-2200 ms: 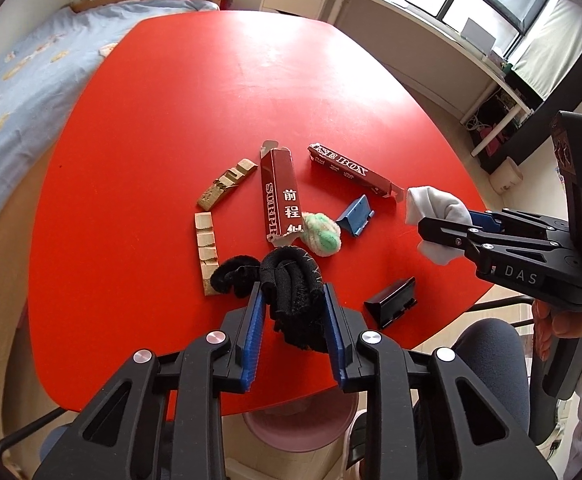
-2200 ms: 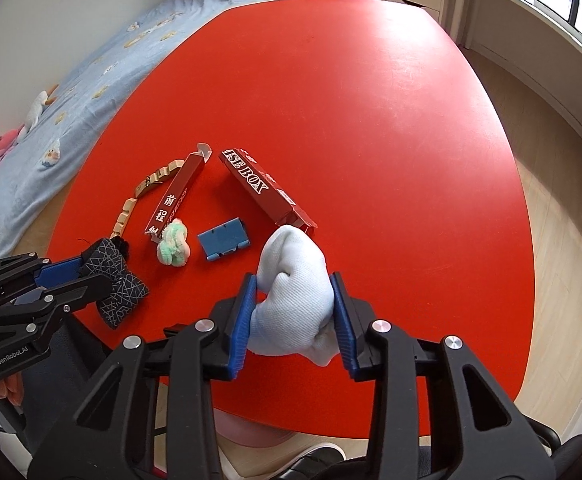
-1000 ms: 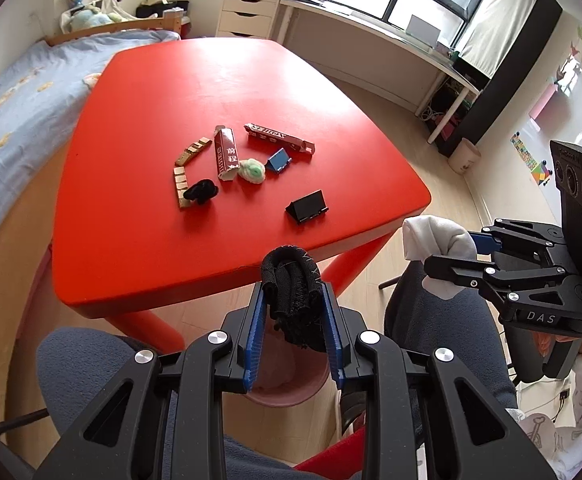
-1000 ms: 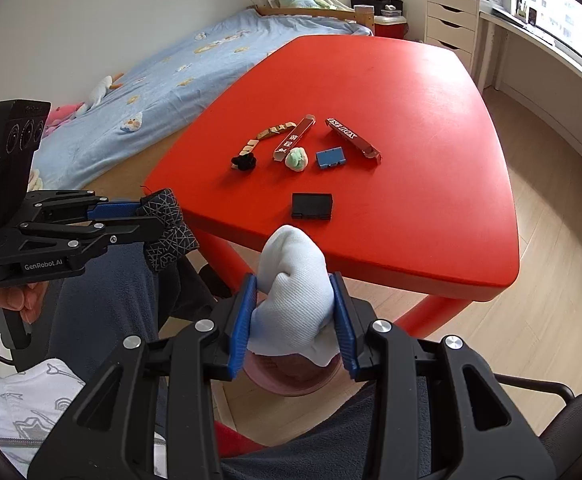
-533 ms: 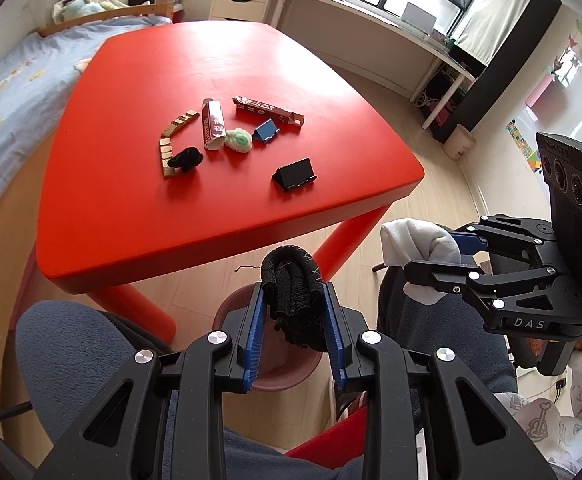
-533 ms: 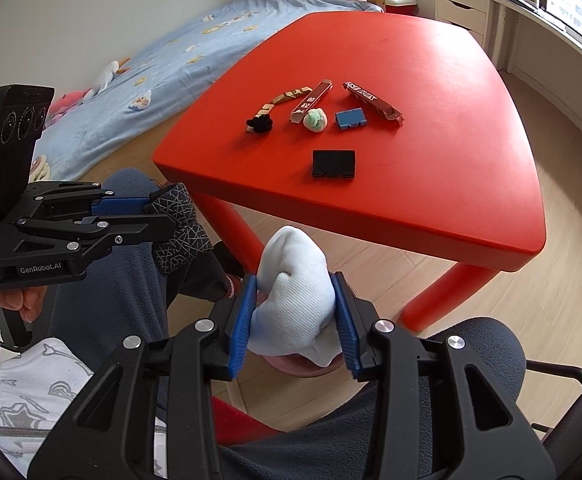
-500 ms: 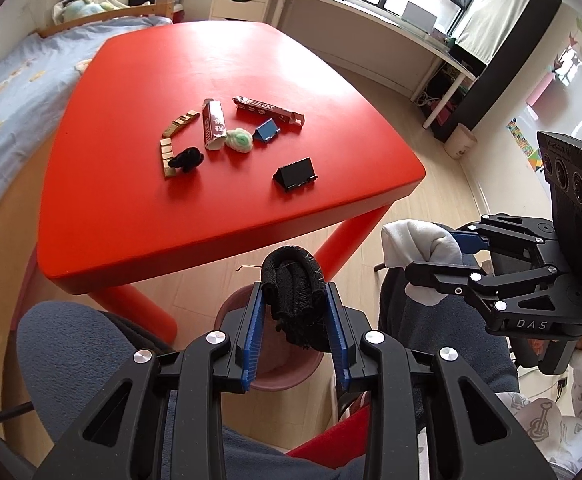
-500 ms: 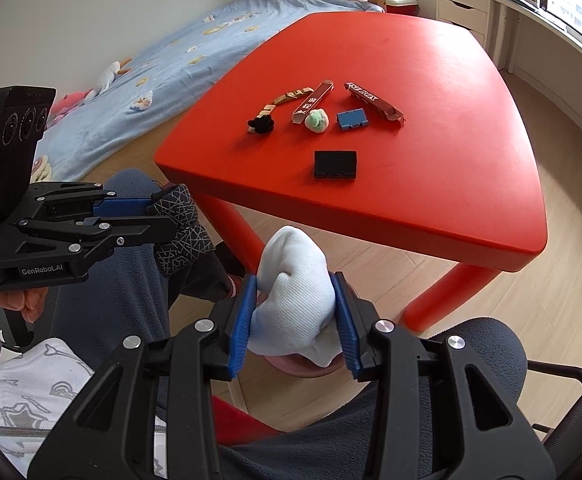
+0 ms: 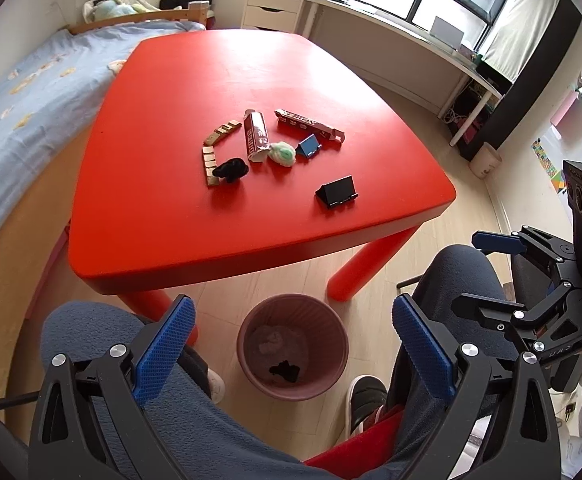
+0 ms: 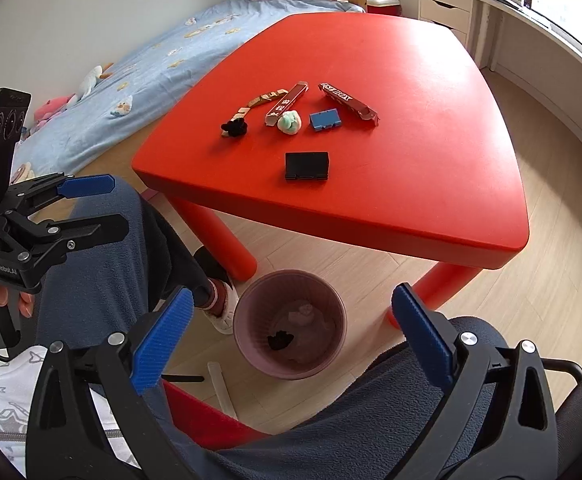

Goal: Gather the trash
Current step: 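Open both grippers to drop the sock and glove into the bin, then raise both grippers back over the table toward the black items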

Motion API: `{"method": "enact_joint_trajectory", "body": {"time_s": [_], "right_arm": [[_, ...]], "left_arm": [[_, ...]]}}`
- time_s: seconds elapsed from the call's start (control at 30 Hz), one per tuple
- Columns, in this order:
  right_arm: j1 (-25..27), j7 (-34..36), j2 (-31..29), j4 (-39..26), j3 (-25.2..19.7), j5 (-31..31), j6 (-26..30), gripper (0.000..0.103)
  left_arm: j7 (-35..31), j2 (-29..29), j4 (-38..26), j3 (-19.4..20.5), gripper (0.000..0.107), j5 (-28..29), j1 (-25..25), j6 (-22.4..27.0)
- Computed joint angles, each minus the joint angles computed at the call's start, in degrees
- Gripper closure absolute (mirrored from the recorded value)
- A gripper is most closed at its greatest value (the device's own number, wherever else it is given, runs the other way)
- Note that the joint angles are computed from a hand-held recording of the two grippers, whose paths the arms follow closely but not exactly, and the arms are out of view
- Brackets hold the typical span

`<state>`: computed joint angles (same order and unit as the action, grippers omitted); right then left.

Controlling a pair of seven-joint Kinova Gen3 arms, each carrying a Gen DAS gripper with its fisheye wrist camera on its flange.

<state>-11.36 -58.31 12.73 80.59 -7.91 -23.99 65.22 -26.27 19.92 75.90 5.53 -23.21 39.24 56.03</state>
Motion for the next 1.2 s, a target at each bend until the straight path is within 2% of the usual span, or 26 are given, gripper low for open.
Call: {"method": "enact_joint_trajectory", "body": {"time_s": [0.67,0.9,1.2], "right_arm": [[-0.5,-1.3,0.8,-2.1,-0.1,0.8,0.2,0.005],[-1.5,-2.3,2.7,-5.8,-0.3,2.3,0.0,0.005],[-4.3,-6.0,7.4,-13.6,-0.8,6.1,1.1,0.004]], "left_arm": [[-1.1,0.1,-1.0,-0.2,0.012,-0.1,-0.8,0.7],[-3.7,0.7,-2.8,-0.8,0.012,-0.9,-1.9,1.7],[-9.2,2.5,-5.7,-1.6,0.012,0.1,-4.9,2.0]]}}
